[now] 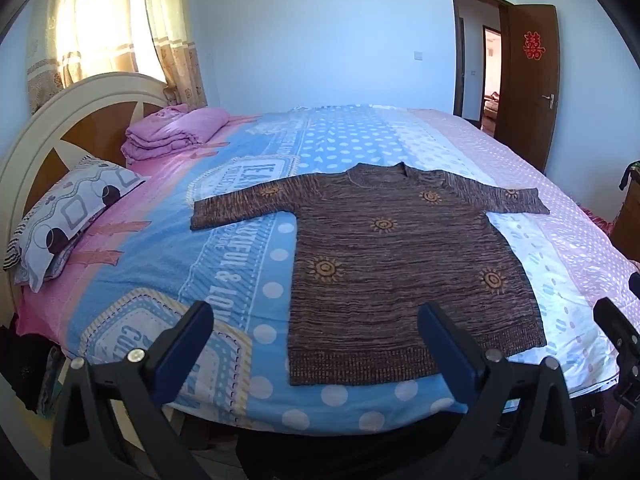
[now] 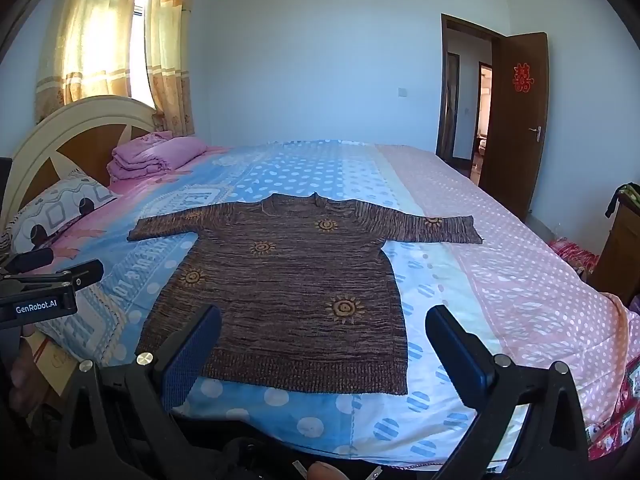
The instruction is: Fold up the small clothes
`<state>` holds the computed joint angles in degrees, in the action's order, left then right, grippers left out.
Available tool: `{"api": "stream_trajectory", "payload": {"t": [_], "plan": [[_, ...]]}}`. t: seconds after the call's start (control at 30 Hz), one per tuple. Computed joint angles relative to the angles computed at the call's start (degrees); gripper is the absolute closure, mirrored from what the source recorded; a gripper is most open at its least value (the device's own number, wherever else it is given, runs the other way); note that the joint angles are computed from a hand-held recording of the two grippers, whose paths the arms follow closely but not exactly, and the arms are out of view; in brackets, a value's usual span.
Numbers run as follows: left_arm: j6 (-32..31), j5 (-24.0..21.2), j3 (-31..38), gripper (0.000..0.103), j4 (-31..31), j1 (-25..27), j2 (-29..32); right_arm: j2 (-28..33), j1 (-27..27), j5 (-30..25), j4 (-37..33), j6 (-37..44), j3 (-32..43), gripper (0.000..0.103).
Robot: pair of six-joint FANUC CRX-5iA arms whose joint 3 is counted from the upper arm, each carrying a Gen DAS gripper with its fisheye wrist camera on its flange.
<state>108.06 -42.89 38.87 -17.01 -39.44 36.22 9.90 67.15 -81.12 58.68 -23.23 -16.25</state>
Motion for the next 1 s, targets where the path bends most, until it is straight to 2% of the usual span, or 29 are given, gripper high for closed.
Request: {"api": "stream_trajectory", "payload": {"t": [0.17, 1.0], "plan": [[0.9, -1.5, 2.0, 0.0, -1.0, -0.4, 1.3, 0.1, 0.0, 0.0, 0.1, 0.1, 0.1, 0.001], [1.5, -1.6, 2.2, 0.0, -1.5, 0.0, 1.2, 0.0, -0.3, 1.3, 0.0, -0.3, -0.1, 0.001]]}}
